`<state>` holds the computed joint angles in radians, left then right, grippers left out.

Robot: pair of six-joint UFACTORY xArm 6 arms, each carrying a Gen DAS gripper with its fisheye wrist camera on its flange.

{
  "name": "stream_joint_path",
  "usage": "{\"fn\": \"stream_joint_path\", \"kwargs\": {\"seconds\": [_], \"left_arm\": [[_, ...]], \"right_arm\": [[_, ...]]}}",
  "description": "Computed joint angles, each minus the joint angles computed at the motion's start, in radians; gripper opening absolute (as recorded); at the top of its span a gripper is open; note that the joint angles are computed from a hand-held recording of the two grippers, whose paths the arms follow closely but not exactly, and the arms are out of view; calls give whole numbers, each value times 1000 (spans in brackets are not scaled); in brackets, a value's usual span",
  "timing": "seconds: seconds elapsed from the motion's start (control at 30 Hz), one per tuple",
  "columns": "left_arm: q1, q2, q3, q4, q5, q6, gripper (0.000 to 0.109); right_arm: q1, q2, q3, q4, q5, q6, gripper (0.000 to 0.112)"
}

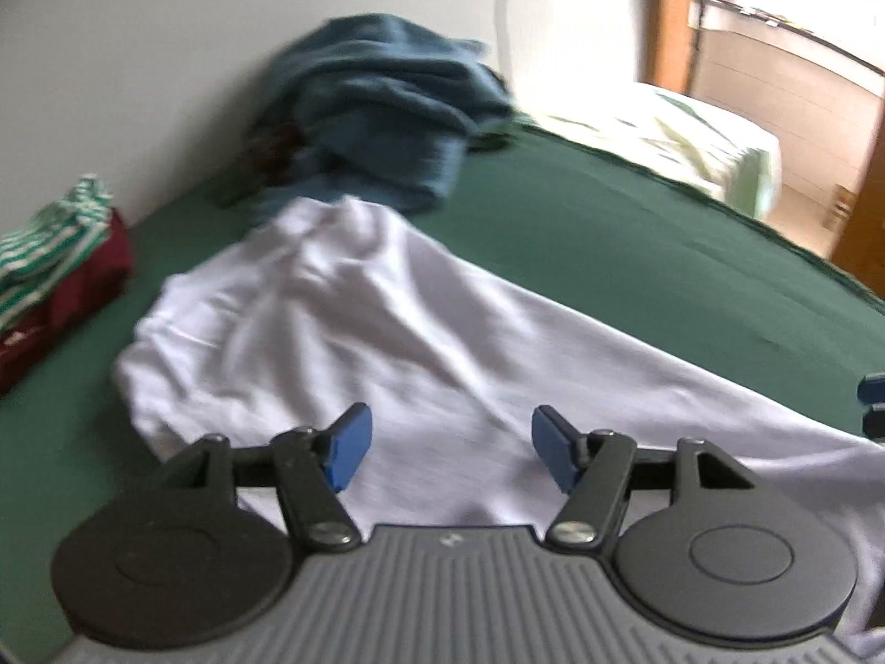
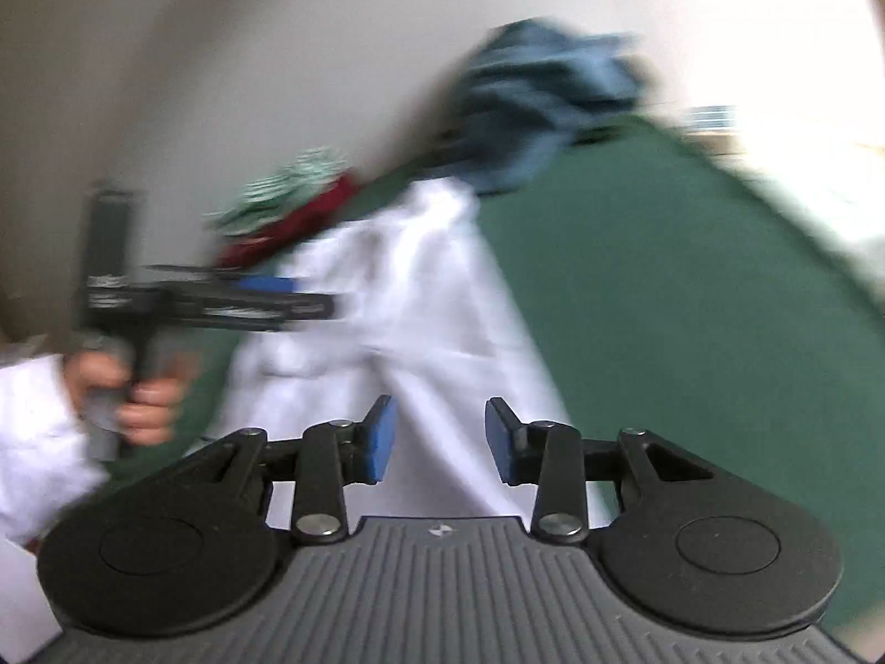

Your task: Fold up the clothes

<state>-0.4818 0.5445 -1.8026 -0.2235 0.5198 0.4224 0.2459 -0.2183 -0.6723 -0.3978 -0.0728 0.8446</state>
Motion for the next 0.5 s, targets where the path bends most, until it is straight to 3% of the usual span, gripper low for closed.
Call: {"fn": "stream_joint_path", "kwargs": {"seconds": [0.07, 0.13, 0.23, 0.33, 0.5], "left_arm": [[-7, -20, 7, -60, 67, 0, 67], [-8, -29, 7, -135, 125, -35, 67], [-6, -26, 1, -224, 181, -125, 66], [-9, -4, -21, -253, 221, -232, 66], [-38, 10, -27, -192, 214, -350, 67]], "right_arm": [[-15, -118, 88, -34, 99, -2, 39], [-3, -250, 191, 44, 178, -71, 39], [6, -338, 271, 95, 234, -95, 39], [14, -354, 313, 69, 227, -91, 39], [40, -395, 397, 239, 192, -306, 39]]}}
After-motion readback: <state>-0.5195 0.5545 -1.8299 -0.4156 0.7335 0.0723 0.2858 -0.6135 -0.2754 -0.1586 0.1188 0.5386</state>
